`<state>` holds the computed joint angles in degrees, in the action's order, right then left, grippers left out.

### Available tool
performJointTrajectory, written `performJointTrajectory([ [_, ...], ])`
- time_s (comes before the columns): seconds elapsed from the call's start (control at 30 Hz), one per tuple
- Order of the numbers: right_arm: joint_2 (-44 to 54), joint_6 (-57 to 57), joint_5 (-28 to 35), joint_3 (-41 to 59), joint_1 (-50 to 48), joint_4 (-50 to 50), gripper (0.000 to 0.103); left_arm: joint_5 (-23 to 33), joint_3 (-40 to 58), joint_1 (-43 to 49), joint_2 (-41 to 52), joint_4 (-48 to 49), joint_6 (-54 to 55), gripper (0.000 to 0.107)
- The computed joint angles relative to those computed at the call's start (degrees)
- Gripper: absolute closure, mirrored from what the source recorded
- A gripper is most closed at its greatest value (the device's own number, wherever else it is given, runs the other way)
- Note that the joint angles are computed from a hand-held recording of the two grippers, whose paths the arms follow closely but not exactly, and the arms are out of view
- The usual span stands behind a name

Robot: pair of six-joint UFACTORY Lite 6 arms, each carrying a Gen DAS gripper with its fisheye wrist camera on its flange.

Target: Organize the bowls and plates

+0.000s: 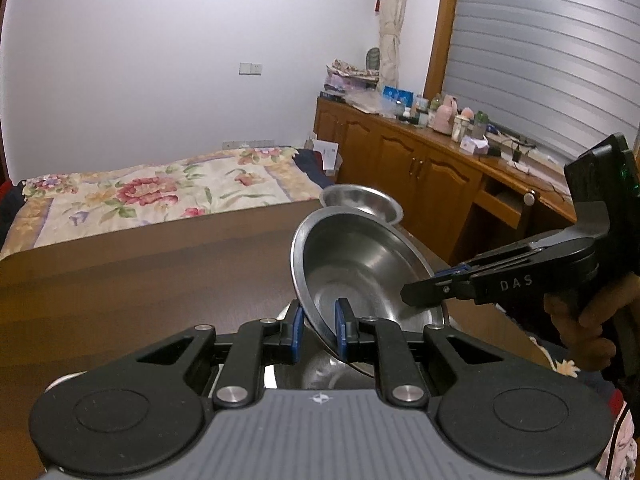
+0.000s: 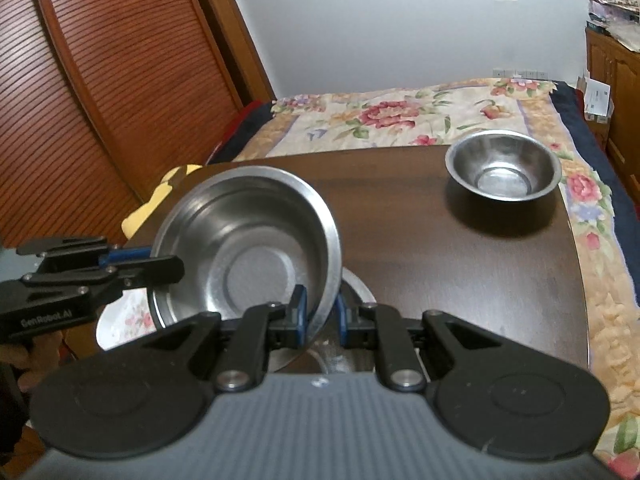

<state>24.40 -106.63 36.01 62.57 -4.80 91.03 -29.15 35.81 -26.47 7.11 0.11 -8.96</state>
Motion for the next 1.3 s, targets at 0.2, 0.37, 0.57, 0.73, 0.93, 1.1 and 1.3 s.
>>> performJointTrajectory([
  [0.2, -1.9, -4.8, -0.4, -4.6, -0.5, 2.9, 0.086, -1.4, -1.3, -1.9, 1.3, -3.6, 4.3, 0.088],
  [0.37, -1.7, -7.1, -1.2, -6.0, -0.5, 4.1, 0.086, -3.2, -2.1, -3.6, 3.4, -7.3, 8.3, 0.088],
  [0.57, -3.2, -14.0, -3.0, -9.1, 0.1, 9.0, 0.086, -4.1, -1.8, -4.7, 4.9, -10.2, 12.5, 0.088],
  [0.73, -4.1, -22.6, -5.1, -11.3, 1.6, 15.6, 0.086, -3.7, 0.2, -5.8, 7.8, -14.5, 17.6, 0.088],
  [0.93, -5.0, -36.6, -8.5, -13.4, 4.3, 27.9, 0.086, -5.4, 1.5, -7.9, 11.0, -20.1, 24.0, 0.087],
  [1.1, -4.7, -39.1, -9.0, -13.0, 4.7, 29.2, 0.086, -6.3, 1.3, -7.4, 11.4, -19.9, 24.0, 0.087],
  [1.3, -4.8, -41.9, -10.0, -13.1, 5.7, 31.1, 0.086, -7.4, 1.5, -8.1, 12.3, -22.3, 25.6, 0.087],
])
